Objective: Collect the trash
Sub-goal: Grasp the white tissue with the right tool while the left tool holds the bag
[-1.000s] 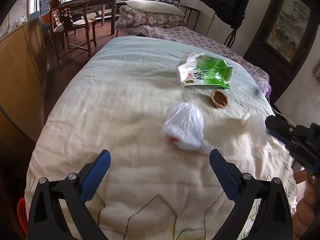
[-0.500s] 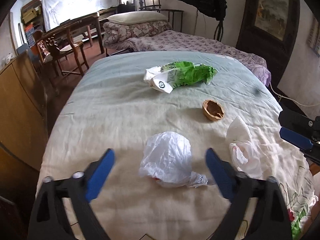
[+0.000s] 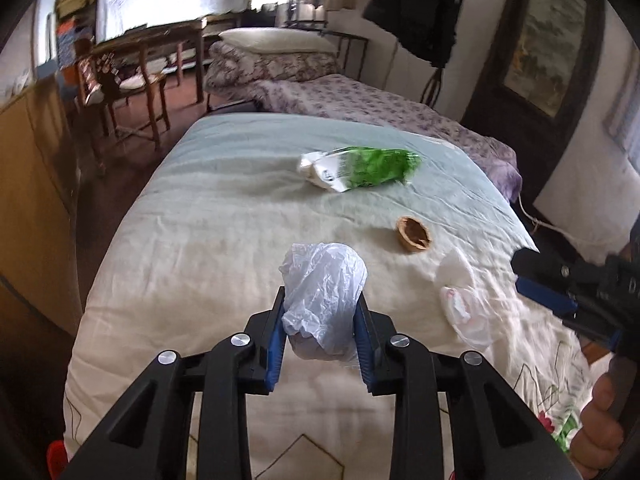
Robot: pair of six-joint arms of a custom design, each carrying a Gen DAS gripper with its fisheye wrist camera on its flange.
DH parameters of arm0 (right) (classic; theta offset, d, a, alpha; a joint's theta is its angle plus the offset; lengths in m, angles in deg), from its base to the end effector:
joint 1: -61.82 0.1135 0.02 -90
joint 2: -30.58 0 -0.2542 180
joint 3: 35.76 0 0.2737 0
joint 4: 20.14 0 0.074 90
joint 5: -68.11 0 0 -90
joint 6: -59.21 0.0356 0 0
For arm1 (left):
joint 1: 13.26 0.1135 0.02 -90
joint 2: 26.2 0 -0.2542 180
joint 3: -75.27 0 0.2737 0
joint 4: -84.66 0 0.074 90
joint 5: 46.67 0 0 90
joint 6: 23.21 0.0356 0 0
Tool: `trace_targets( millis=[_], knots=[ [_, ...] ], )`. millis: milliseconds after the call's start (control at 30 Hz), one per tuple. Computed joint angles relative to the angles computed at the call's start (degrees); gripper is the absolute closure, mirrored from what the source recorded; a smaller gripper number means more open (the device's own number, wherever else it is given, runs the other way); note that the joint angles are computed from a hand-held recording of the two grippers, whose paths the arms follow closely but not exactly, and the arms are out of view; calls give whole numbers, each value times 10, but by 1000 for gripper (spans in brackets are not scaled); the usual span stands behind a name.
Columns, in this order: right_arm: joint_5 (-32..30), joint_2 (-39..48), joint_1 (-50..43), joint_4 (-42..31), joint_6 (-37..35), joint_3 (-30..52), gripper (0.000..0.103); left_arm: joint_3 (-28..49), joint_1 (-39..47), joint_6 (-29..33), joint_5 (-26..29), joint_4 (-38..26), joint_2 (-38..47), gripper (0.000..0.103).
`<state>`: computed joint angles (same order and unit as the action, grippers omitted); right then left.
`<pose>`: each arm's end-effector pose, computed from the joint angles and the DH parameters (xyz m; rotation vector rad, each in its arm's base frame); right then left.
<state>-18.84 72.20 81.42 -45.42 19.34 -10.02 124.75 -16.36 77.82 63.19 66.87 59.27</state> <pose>0.1662 0.0572 0.1353 0.6473 2.2638 0.5597 0.2838 -0.0275 0.1194 0.4432 2.4285 -0.3747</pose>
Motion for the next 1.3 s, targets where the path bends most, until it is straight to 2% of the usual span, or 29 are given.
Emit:
trace_targets(
  millis=[400,767,800,833,867,900,1033,1300],
  knots=[
    [-2,116,17,63,-12,22,51,1,12,-7,-8,-8,1,72],
    [3,195,31,81,-19,50,51,1,10,-5,-13,-5,3,72],
    [9,198,36,82,-18,51,52,0,10,-5,-14,-4,4,72],
    [14,193,39,83,-19,49,60,0,10,-5,-14,-3,4,72],
    [15,190,40,85,-22,48,79,0,10,-6,-14,-3,4,72],
    [18,181,42,85,-27,47,87,0,9,-6,-13,-4,4,72],
    [93,101,85,57,-31,34,88,-6,13,-8,-5,4,-1,72],
    [87,40,84,22,-34,31,88,-23,25,-9,15,8,-33,72]
  ],
)
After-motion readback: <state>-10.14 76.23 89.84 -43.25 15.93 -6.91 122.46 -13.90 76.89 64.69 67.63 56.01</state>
